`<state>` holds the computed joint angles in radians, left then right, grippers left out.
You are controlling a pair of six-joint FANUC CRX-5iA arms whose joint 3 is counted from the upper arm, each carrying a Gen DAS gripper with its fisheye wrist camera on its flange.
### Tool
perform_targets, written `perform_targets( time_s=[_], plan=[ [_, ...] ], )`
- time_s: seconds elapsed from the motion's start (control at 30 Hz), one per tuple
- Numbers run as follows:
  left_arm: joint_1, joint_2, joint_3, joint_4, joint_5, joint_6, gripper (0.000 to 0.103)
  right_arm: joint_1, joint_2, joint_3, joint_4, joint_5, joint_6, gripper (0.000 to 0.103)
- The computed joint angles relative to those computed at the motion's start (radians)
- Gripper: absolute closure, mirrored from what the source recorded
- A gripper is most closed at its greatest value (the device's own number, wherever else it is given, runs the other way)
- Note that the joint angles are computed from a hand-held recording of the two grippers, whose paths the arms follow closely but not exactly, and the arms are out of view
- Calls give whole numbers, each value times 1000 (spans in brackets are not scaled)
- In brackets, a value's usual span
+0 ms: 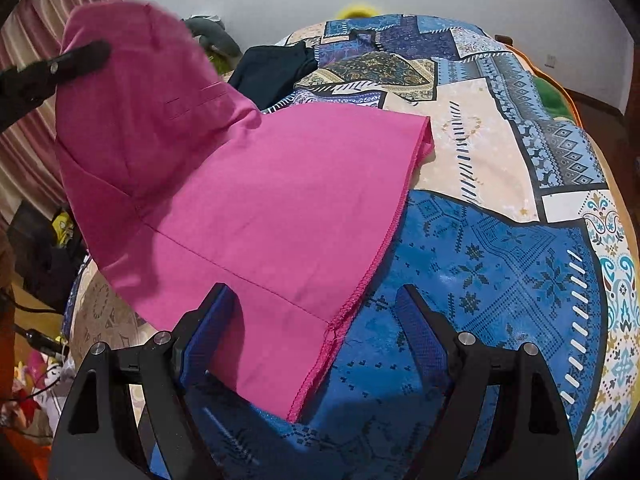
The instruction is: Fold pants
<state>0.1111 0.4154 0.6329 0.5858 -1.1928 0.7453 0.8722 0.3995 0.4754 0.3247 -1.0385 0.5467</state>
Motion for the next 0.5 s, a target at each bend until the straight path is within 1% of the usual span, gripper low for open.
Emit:
perform_targets(
  time_s=[0.07, 0.1, 0.13, 0.17, 0.2, 0.27, 0.4, 0.43, 0.5],
  plan=[
    [-4, 41, 59, 19, -73, 20, 89, -1, -1, -1, -1, 1, 0, 22],
    [-7, 73, 105, 31, -129, 34, 89, -1, -1, -1, -1, 1, 0, 22],
    [-9, 95, 135, 36, -160, 46, 89, -1, 0, 0, -1, 0, 0, 22],
    [-10, 126, 179, 47, -208, 60, 89, -1, 0, 0, -1, 0, 0, 22],
    [-14, 137, 195, 50, -228, 69, 89, -1, 0, 0, -1, 0, 0, 22],
    [-13, 180, 251, 71, -305, 92, 89, -1, -1, 0, -2, 1, 1, 22],
    [-14, 218, 292, 85, -380, 117, 89, -1, -1, 0, -2, 3, 0, 22],
    [-13, 233, 310, 88, -410, 124, 89, -1, 0, 0, -2, 2, 0, 22],
    [-19, 240, 319, 74, -434, 120, 89, 1, 1, 1, -1, 2, -3, 22]
  ],
)
